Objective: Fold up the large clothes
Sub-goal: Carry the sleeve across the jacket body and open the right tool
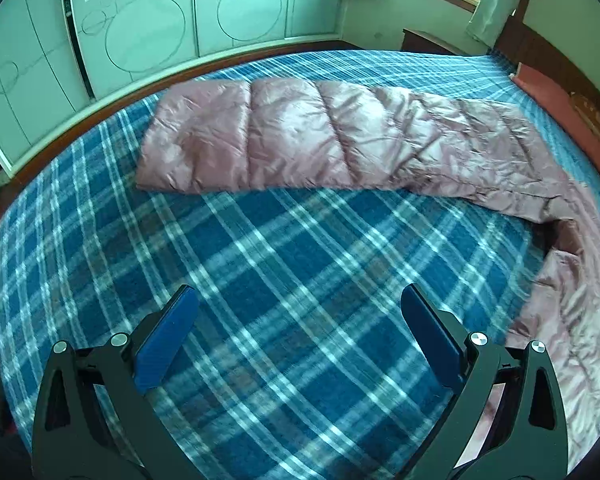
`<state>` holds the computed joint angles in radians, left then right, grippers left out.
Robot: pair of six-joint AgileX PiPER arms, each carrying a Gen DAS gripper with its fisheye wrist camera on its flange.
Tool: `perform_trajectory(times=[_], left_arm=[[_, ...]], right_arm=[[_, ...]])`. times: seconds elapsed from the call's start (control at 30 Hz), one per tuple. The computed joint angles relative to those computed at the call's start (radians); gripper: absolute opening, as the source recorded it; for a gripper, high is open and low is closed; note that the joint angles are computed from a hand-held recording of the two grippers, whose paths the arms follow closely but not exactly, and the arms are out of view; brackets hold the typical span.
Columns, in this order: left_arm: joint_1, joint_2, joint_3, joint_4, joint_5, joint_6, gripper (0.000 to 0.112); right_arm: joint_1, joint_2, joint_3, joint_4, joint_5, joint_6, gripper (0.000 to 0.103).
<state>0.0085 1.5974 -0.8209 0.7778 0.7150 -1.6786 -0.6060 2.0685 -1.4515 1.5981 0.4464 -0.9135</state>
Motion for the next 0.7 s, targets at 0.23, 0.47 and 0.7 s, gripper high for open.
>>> perform_trajectory(times=[0.23,0.47,0.7], left_arm=[[0.036,0.024,0.007,0.024,0.024,0.036,0.101],[0.070,0.043,0.008,0.058,-0.019,0.051,0.101],[0.061,0.057,0.022,0.118,-0.046,-0.025,0.101]], right_arm=[[0.239,-0.065,-0.131,-0.305,-0.041,0.138,0.011],[0.501,0.059,-0.393,-0.675,0.019,0.451,0.011],[0.707,0.264,-0.736,-0.963,0.166,0.696,0.011]])
